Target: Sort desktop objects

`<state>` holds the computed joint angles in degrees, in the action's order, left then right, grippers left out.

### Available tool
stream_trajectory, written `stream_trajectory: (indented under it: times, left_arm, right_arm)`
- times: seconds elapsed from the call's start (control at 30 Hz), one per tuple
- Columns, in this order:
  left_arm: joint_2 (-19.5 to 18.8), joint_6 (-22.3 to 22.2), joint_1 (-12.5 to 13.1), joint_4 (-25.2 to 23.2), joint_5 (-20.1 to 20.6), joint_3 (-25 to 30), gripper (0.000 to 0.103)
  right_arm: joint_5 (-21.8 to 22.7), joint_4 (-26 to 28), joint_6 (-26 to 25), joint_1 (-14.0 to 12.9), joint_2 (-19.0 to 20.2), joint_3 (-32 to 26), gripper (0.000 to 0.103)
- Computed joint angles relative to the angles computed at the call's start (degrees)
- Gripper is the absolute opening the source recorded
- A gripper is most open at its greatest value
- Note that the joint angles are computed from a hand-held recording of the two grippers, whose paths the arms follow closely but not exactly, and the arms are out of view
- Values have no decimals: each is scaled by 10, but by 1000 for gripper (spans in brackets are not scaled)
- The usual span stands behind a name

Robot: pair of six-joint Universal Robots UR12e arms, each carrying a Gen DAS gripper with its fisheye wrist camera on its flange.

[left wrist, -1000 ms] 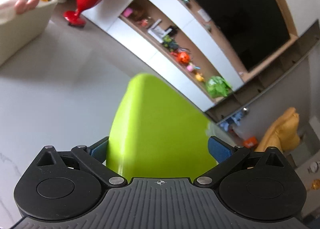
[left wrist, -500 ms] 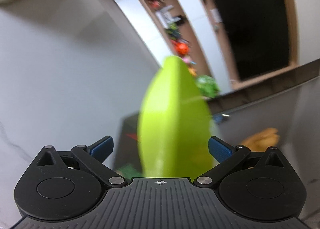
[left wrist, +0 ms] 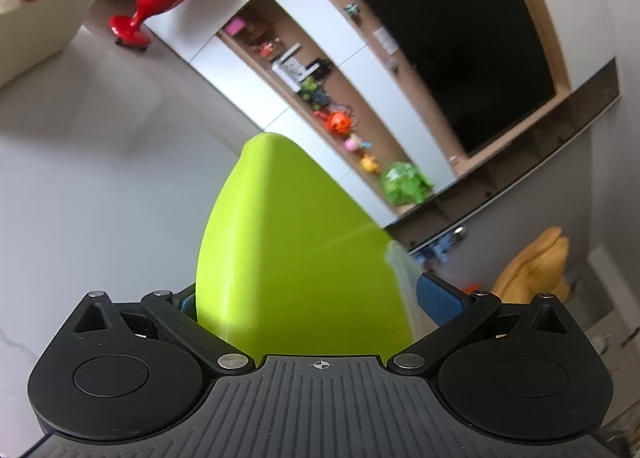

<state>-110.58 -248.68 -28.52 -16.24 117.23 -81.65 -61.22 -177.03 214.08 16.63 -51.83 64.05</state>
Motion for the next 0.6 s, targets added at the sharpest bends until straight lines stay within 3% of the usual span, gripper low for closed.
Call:
stream_trajectory:
  times: [0.07, 0.13, 0.2, 0.23, 0.4, 0.5, 0.6]
  left_arm:
    - [0, -14, 3, -25, -11, 2, 103]
    - [3, -37, 6, -5, -23, -8, 103]
    - [14, -54, 3, 19, -21, -29, 103]
    - [20, -64, 3, 23, -21, -38, 103]
    - [37, -103, 10, 59, -52, -76, 103]
    - [35, -88, 16, 44, -82, -71, 103]
    - [26, -57, 13, 11, -81, -51, 103]
  right_arm:
    - [-6, 3, 0, 1, -2, 2, 14]
    - [-13, -1, 5, 1, -7, 12, 30]
    - [0, -25, 30, -3, -11, 25, 67]
    - [8, -39, 44, -5, -13, 32, 72]
    - [45, -21, 44, -13, -12, 31, 75]
    - [64, -2, 45, -13, -4, 16, 75]
    - [89, 45, 12, -11, 12, -23, 75]
